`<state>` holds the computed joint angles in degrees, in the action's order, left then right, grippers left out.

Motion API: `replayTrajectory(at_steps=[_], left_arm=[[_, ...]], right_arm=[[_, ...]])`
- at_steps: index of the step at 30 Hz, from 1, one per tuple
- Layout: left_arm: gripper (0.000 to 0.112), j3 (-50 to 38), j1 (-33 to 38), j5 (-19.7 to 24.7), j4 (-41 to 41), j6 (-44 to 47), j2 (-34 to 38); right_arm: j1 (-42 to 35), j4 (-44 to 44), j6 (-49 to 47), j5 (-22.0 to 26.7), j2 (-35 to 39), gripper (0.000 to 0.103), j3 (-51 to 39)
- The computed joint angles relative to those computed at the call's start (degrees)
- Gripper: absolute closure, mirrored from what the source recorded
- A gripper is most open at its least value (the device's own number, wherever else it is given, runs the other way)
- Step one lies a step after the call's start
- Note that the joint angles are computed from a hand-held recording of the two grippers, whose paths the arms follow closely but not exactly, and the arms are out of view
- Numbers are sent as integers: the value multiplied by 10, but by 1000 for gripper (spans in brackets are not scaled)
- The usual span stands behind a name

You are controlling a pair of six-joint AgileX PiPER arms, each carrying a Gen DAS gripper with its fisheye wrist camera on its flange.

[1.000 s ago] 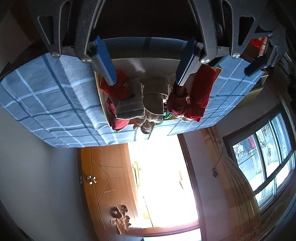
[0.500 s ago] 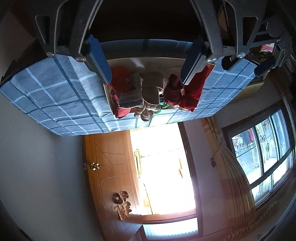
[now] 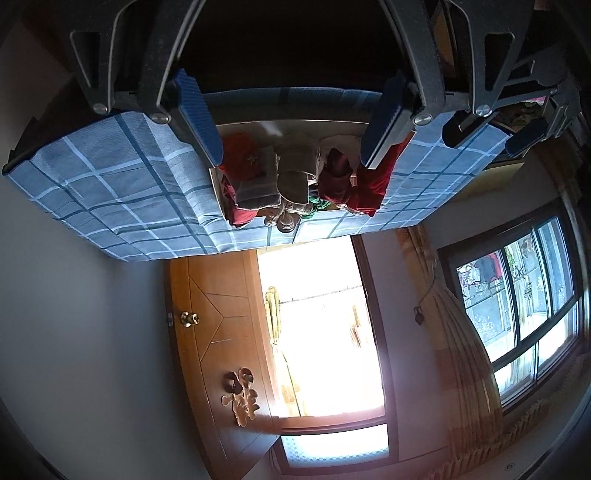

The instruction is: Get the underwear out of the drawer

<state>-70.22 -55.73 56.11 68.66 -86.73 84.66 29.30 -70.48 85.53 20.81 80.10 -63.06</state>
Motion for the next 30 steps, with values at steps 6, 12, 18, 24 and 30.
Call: replayTrajectory(at_steps=[6,12,18,24,30], left_arm=[[10,-9,-13,20,2,12,4],[10,-13,-22,30,3,15,4],[10,-18,-26,40,0,19,2],[10,-7,-41,55,11,10,-12],[10,13,-38,41,8,-4,-30]], right_arm=[[3,-29,34,3,-18,23,17],[-1,-23,29,1,-23,23,22],[-3,-21,29,-2,-31,23,28],[3,-21,22,13,-33,23,27],[12,-15,14,28,-38,23,26]])
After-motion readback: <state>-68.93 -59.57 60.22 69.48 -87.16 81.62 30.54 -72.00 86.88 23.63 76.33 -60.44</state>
